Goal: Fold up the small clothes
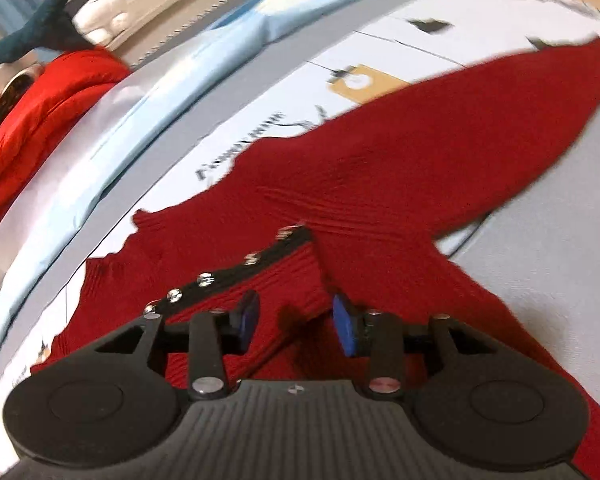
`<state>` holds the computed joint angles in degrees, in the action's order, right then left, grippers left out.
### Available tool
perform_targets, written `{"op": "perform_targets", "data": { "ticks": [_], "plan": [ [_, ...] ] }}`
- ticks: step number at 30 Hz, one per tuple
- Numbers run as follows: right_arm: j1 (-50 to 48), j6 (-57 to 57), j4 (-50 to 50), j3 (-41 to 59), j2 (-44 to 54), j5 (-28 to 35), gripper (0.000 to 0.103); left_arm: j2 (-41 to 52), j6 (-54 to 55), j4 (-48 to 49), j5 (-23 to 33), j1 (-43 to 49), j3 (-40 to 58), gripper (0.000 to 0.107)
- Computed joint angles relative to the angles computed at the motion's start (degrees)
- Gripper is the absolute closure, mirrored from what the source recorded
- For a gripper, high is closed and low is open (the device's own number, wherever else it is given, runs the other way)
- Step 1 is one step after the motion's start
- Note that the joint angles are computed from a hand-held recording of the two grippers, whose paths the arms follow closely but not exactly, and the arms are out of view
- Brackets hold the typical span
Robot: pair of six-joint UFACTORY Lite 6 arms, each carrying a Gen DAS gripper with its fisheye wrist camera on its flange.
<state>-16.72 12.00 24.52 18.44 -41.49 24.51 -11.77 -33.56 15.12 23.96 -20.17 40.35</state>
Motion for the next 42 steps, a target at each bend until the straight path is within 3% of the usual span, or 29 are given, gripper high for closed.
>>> {"op": "perform_targets", "data": {
  "ticks": [2, 10, 18, 24, 34, 35, 37, 40, 42],
  "plan": [
    [-4.5, -9.59, 6.64, 1.07, 3.33, -0.91, 0.061, -1.45, -5.12, 5.1, 0.85, -1.97, 0.27, 0.06],
    [-35.55, -49.33, 25.86, 4.78, 9.18, 9.7, 0.061, -3.53, -12.26, 10.55, 1.68, -7.01, 2.46, 0.059],
    [-62.42, -80.37, 44.91, 19.76, 36.8, 12.79, 0.061, -4.22, -13.55, 10.91, 1.48, -9.26, 2.21, 0.059],
    [-68.06, -84.92, 52.93, 29.99, 52.88, 13.61, 0.058, -4.84, -12.87, 9.44, 1.12, -9.48, 1.58, 0.059],
    [-67.57, -92.31, 66.68, 34.29, 64.35, 14.82, 0.059, -5.5, -8.33, 5.63, 0.64, -7.78, 0.98, 0.059],
    [-67.39, -93.16, 67.65, 34.37, 65.07, 14.85, 0.06, -5.66, -7.77, 5.24, 0.57, -7.49, 0.85, 0.059],
    [-67.04, -97.1, 70.44, 33.69, 65.49, 15.14, 0.089, -6.15, -6.56, 4.26, 0.67, -6.8, 0.6, 0.059],
    [-66.12, -102.35, 76.37, 30.42, 62.21, 15.26, 0.092, -7.22, -3.35, 1.56, 0.77, -5.08, 0.21, 0.059],
    [-63.02, -111.8, 83.5, 25.15, 54.24, 14.53, 0.092, -7.9, -1.18, -0.11, 0.82, -3.77, 0.06, 0.059]
  ]
}}
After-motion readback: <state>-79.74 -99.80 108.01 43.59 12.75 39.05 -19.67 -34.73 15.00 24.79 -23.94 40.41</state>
